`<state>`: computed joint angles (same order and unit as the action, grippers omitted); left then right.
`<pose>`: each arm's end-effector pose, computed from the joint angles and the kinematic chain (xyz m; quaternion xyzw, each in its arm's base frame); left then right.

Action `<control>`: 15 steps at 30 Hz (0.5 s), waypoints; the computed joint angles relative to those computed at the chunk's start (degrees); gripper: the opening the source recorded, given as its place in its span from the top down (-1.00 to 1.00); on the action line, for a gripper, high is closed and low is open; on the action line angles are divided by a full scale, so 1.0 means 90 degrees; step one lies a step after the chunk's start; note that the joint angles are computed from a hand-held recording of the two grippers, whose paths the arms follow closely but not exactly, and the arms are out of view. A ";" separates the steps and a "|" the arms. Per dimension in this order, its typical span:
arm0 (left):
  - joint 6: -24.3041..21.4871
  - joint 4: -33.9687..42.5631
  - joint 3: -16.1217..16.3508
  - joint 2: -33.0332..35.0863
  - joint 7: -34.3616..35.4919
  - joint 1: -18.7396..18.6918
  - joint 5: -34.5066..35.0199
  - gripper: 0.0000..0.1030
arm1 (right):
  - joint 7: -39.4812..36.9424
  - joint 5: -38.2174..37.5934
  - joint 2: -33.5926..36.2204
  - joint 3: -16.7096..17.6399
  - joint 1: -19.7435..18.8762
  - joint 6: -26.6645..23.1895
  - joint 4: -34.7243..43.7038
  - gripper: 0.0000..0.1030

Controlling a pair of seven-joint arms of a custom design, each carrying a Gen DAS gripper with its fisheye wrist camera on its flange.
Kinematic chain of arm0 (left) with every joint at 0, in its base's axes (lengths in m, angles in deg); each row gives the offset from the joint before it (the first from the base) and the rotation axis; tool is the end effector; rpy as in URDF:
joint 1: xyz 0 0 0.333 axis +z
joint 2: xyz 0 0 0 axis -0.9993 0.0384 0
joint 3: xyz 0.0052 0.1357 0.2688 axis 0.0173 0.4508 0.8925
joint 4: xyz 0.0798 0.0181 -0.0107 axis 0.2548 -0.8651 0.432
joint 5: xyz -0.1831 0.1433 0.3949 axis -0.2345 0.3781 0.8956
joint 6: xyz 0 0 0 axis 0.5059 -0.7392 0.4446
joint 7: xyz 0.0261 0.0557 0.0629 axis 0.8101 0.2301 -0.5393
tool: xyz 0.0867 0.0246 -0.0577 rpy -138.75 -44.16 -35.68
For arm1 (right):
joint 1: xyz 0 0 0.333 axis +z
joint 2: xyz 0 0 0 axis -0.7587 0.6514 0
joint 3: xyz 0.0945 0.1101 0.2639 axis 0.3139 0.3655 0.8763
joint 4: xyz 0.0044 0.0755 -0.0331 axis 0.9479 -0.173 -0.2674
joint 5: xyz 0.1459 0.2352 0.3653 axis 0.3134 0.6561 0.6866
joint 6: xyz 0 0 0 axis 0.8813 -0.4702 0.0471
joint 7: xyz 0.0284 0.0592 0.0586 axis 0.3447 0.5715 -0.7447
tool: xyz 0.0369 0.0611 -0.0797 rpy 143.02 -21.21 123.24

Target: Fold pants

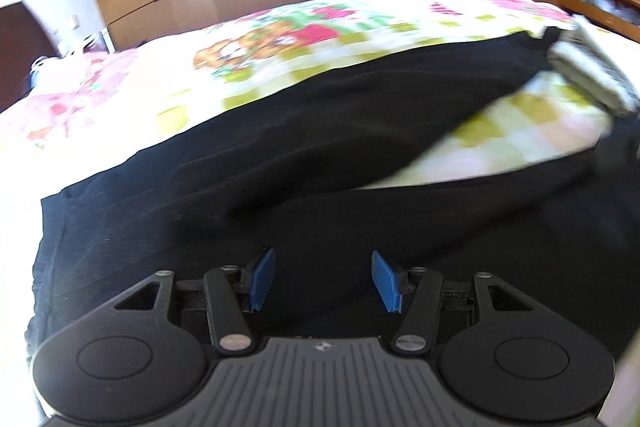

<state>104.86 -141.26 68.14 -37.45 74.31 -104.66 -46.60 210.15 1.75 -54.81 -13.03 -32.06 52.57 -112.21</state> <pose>0.5664 -0.2069 0.5013 -0.3262 0.8580 -0.3298 0.2205 0.4149 0.3425 0.5393 -0.5728 0.7353 -0.2084 0.2963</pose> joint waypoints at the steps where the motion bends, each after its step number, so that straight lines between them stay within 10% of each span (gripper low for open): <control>1: 0.0135 0.0157 -0.0095 0.0223 -0.0325 0.0138 0.0400 -0.28 | -0.0313 -0.0013 0.0530 -0.0080 -0.0027 0.0167 0.0304 0.60; 7: -0.0340 0.1989 -0.0110 0.1537 0.0810 0.0648 -0.0375 -0.55 | -0.2546 -0.0739 0.2307 -0.0837 -0.0013 0.0247 0.1952 0.47; 10: -0.1490 0.3485 -0.0258 0.2559 0.1631 0.1152 -0.0653 -0.98 | -0.3950 -0.0937 0.3396 -0.1259 0.0033 0.0200 0.3161 0.20; 15: -0.3983 0.5629 -0.0494 0.3742 0.0858 0.1775 -0.0316 -0.97 | -0.5950 0.0211 0.4978 -0.1586 -0.0017 -0.0427 0.5229 0.09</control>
